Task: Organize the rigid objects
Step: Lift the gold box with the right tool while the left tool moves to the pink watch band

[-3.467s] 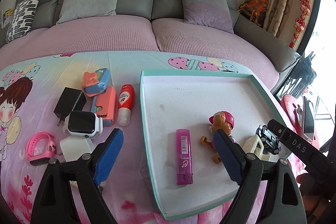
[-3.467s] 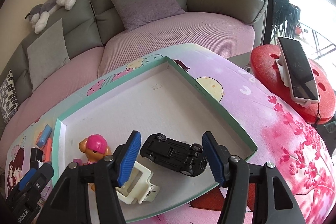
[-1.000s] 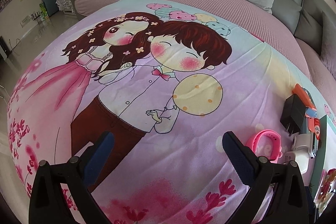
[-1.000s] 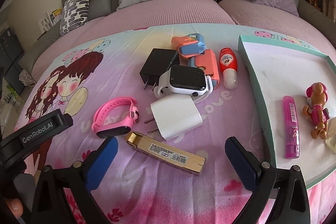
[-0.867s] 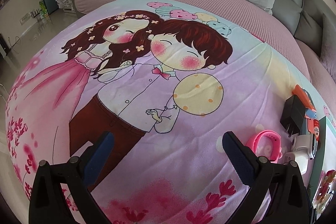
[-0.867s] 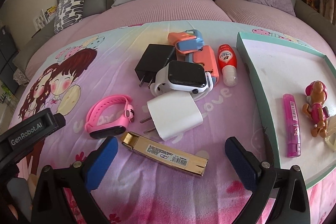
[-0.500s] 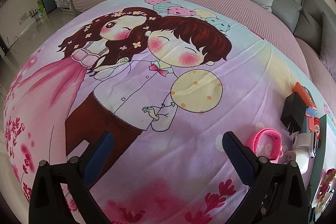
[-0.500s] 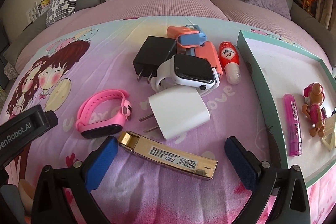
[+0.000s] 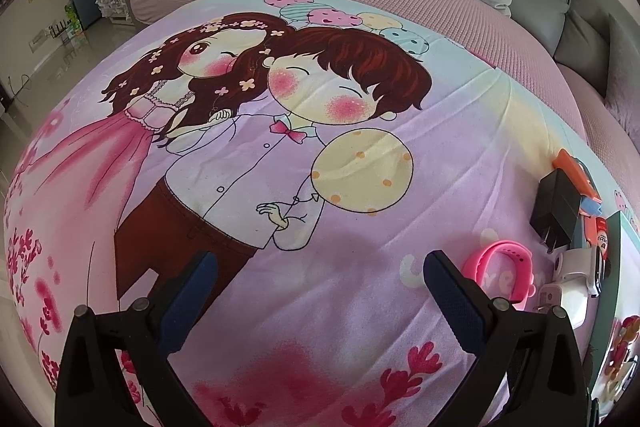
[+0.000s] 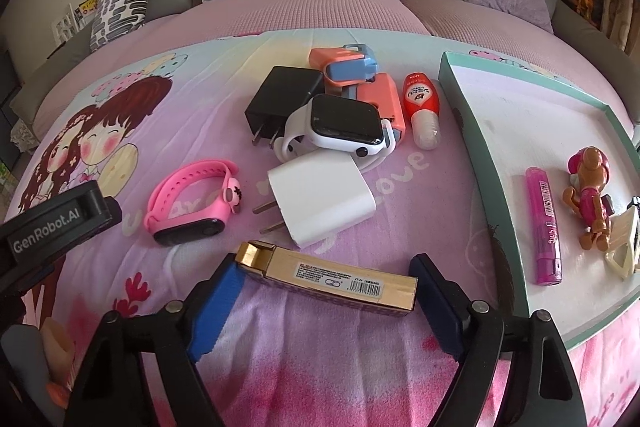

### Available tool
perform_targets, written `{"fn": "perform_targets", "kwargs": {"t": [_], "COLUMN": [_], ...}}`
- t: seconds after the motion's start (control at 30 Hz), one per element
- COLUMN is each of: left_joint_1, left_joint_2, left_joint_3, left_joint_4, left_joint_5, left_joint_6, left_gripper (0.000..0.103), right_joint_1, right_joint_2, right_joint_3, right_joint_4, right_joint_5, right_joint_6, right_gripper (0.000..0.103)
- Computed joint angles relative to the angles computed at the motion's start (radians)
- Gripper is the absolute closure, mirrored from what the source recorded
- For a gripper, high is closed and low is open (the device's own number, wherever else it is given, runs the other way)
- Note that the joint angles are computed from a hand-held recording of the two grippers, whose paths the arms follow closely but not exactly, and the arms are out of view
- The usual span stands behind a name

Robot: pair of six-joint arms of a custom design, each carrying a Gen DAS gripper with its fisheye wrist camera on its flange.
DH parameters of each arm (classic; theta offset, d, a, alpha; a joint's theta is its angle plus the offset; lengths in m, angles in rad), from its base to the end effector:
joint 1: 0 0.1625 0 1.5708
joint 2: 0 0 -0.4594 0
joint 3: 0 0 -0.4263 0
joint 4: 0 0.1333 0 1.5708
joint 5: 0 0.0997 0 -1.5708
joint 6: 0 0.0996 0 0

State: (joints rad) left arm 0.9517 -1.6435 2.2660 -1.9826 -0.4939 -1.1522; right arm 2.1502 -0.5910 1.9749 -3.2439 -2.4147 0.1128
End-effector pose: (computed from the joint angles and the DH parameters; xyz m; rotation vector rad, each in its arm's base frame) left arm -0.0525 -0.4545 0.3051 -0.4388 2.1268 -0.8574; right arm 0.3642 -0.4490 -0.0354 0.3944 -2.3254 0.6808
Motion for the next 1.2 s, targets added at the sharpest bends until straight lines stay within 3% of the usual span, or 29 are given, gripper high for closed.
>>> {"fn": "perform_targets", "kwargs": {"t": [0.27,0.53,0.83,0.97,1.2], "left_joint_1": [-0.008,-0.014,-0.016,-0.017,-0.035], "left_joint_2": [0.016,0.062,0.109,0.126,0.143], "left_joint_3": [0.008,0.025,0.016,0.014,0.023], "left_joint_4": [-0.079,-0.279,-0.306,-0.308,-0.369], "left_joint_5": [-0.013,-0.053,-0.054,-0.053,-0.057], "left_joint_6": [0.081,0.265,0.325,0.339,0.402], "left_gripper": [0.001,0.001,0.001,0.001,0.001], "right_joint_1": [-0.004,-0.001,0.004,-0.011,0.008], "right_joint_2": [-0.027,-0.043,-0.068,-0.1,-0.105], "right_joint_3": [0.022,0.03,0.043,0.065,0.067], "right_joint_4": [-0.008,-0.053,-0.108,-0.113,-0.16], "right_joint_5": [0.043,0.032,-0.023,0.026,-0.019], "right_joint_6": [-0.007,-0.034,-0.071,-0.06,-0.098], "right_gripper": [0.02,0.02,0.02,0.02,0.02]}}
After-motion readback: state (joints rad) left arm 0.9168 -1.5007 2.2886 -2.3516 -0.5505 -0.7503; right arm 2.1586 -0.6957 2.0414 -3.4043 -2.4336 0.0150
